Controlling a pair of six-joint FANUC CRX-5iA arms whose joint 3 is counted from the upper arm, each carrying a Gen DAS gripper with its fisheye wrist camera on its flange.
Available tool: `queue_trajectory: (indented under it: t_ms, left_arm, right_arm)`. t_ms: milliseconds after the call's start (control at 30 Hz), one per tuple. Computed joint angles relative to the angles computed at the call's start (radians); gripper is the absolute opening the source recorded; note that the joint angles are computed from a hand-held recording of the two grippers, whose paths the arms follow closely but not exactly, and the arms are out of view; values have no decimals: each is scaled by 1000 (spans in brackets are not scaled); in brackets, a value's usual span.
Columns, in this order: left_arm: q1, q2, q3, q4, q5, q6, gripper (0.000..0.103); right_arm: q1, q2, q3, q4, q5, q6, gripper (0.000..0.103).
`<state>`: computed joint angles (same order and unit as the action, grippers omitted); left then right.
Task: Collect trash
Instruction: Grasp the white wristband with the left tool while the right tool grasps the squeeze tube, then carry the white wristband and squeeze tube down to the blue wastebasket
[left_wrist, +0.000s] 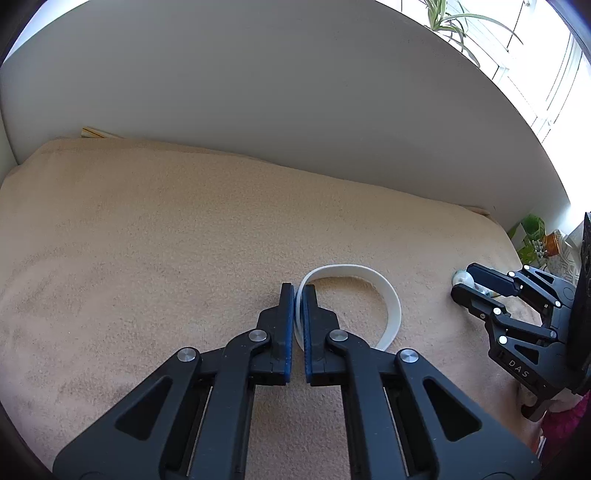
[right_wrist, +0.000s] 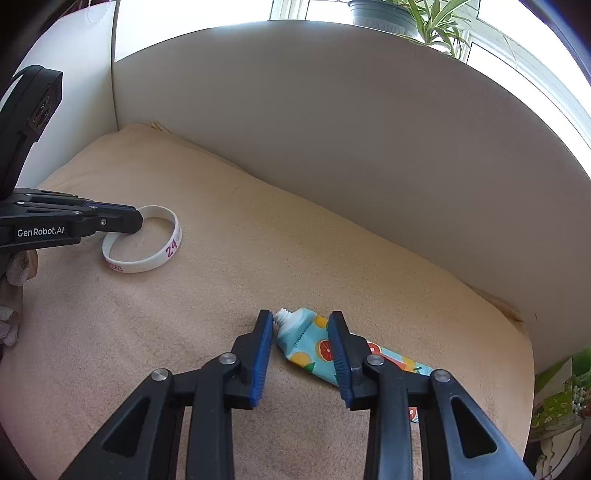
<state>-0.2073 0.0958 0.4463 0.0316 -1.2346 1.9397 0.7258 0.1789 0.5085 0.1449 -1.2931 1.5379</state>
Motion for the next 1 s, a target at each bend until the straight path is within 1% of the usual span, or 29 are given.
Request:
queue_trajectory:
  t_ms: [33, 67, 133, 400, 433, 467, 600, 633, 667, 733, 867, 933, 1000]
  left_arm:
    - [1, -4, -3, 2, 3, 0, 2]
    - [16, -29, -26, 9, 5, -12, 2]
    - [14, -42, -34, -1, 8, -9, 2]
    - [41, -112, -85, 23, 21, -32, 1]
    - [31, -84, -50, 18, 22, -23, 1]
    - [34, -80, -41, 23, 22, -25, 1]
    - [28, -105, -46, 19, 22, -21, 1]
    - [29, -114, -55, 19, 27, -21, 1]
    - [36, -134, -75, 25, 29, -30, 1]
    - [26, -143, -80, 12, 32, -24, 1]
    - [-15, -174, -53, -42, -11, 4, 1]
    - [-33, -196, -56, -68, -20, 12, 1]
    - [-70, -210, -58, -109, -25, 37, 1]
  right_arm:
    - [-5, -2, 3, -12, -1, -2, 28]
    - [-9, -1, 6, -15, 0, -4, 24]
    - [-20, -11, 1, -24, 7, -5, 20]
    - [-44, -78, -25, -70, 24, -34, 18]
    - [-47, -85, -24, -78, 22, -37, 18]
    - [-49, -98, -27, -84, 20, -40, 18]
    - [-45, -142, -33, -99, 18, -55, 18]
    - [-65, -170, -45, -115, 11, -37, 18]
    - [-62, -181, -48, -115, 10, -38, 18]
    - [-52, -205, -56, -106, 12, -44, 18]
    - [-25, -260, -97, -91, 29, -71, 18]
    - [8, -262, -91, -78, 33, -97, 18]
    - [36, -274, -99, -66, 40, -117, 18]
